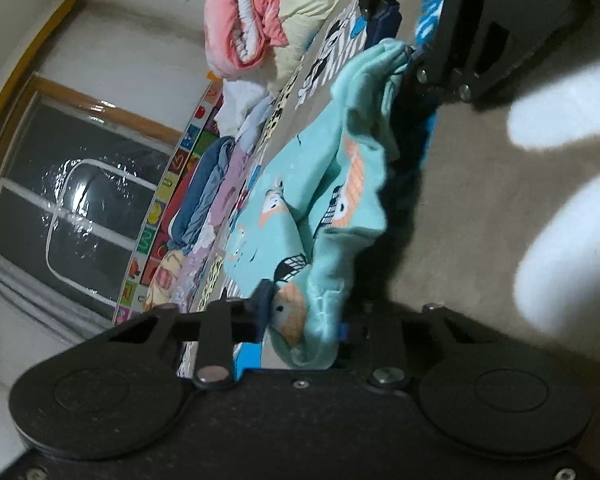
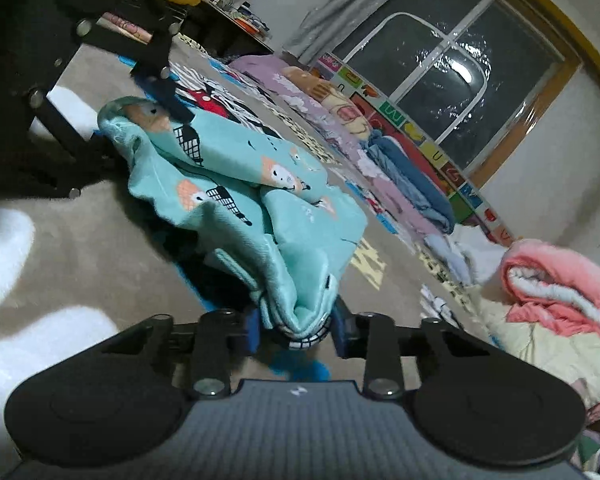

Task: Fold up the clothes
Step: 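Grasp the folded garment with both grippers and lift it up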

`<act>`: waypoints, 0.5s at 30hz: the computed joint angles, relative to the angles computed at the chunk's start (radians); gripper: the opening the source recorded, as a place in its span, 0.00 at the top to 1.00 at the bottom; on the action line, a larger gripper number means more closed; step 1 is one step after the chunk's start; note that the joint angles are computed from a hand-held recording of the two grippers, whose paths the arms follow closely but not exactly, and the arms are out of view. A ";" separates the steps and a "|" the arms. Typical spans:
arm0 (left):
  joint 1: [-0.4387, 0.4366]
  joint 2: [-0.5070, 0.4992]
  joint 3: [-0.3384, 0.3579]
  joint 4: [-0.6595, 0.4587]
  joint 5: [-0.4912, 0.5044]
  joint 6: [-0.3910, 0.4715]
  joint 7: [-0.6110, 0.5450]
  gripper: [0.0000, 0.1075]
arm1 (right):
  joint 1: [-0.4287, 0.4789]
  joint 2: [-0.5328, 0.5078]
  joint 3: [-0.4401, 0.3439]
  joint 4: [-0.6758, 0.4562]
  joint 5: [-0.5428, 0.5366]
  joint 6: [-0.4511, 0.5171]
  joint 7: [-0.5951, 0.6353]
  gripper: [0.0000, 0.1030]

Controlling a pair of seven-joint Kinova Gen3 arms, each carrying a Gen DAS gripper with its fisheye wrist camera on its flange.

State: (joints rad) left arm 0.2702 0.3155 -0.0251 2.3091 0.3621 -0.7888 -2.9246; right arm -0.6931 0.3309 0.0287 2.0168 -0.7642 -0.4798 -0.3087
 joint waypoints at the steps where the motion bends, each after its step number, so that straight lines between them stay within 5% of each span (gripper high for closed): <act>1: 0.008 0.006 0.002 0.008 0.013 -0.024 -0.004 0.81 | 0.008 -0.005 -0.005 0.001 0.010 0.009 -0.010 0.72; 8: 0.051 -0.038 0.009 0.067 0.088 -0.053 -0.064 0.82 | 0.026 -0.057 -0.032 0.054 0.075 0.028 -0.060 0.73; 15: 0.019 -0.220 0.044 0.101 0.117 0.148 -0.168 0.81 | 0.006 -0.202 -0.052 0.157 -0.001 0.086 0.053 0.73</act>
State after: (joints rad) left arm 0.2892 0.0959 0.0190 2.4106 0.4788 -0.6404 -3.0922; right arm -0.6869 0.1284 -0.0233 2.1738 -0.7648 -0.3937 -0.2561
